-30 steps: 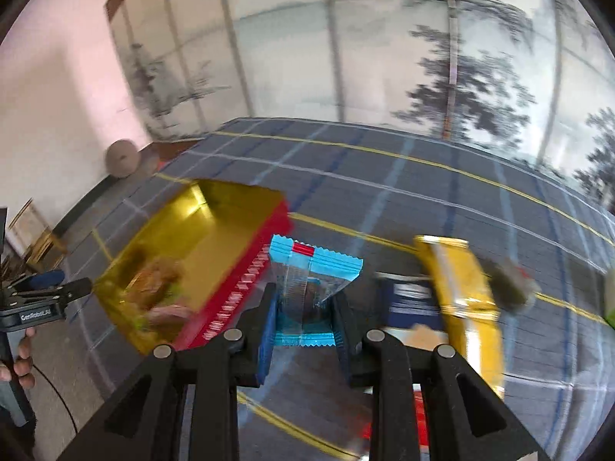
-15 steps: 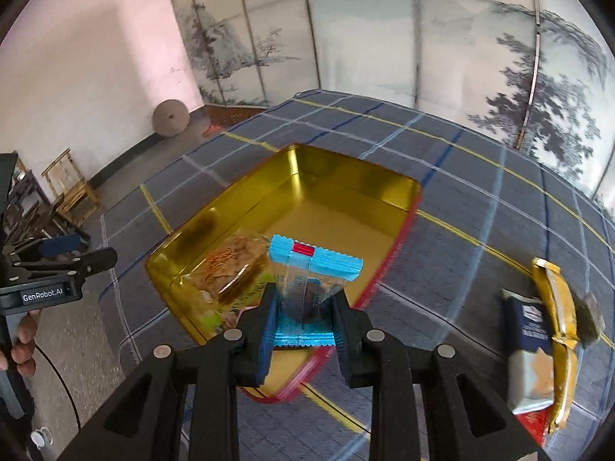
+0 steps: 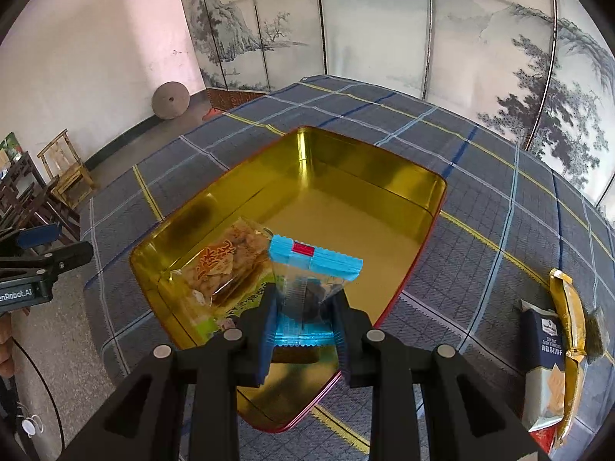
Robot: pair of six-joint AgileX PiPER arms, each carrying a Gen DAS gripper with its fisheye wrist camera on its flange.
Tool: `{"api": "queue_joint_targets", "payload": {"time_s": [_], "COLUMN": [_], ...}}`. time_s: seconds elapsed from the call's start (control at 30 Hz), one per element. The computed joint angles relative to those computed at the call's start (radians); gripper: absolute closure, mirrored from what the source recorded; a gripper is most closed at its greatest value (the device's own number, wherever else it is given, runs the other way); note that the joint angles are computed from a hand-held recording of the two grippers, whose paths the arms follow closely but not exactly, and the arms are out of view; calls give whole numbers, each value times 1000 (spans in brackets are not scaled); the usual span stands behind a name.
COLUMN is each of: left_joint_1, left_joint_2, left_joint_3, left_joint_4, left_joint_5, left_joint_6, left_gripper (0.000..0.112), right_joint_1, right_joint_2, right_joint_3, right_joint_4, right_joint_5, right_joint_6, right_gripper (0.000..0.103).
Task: Organize snacks
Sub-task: 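Carry the blue-and-clear candy over the gold tin and open the right tool, then grasp the grey speckled block with the right tool while the left tool moves to the crackers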
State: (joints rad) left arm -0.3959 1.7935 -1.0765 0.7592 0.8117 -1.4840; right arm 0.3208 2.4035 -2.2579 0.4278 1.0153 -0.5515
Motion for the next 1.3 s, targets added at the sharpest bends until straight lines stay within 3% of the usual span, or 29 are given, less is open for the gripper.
{"api": "queue_joint_targets", "payload": {"time_s": [0.3, 0.5, 0.9, 1.3], "left_joint_1": [-5, -19, -64, -126], "left_joint_2": [4, 9, 39, 135], "left_joint_3": [-2, -17, -91, -271], "left_joint_4": [-12, -14, -14, -44], "left_joint_5": [-1, 11, 43, 71], "left_joint_6": [11, 16, 39, 142], "left_gripper": [31, 31, 30, 30], "right_joint_1": [-2, -8, -55, -206], "right_joint_2": [6, -36, -101, -168], "right_joint_3": [2, 76, 166, 233], "right_joint_4": [16, 45, 123, 152], "right_joint_5": [3, -52, -77, -111], "right_joint_6": [-5, -35, -104, -130], "right_gripper": [75, 58, 58, 58]}}
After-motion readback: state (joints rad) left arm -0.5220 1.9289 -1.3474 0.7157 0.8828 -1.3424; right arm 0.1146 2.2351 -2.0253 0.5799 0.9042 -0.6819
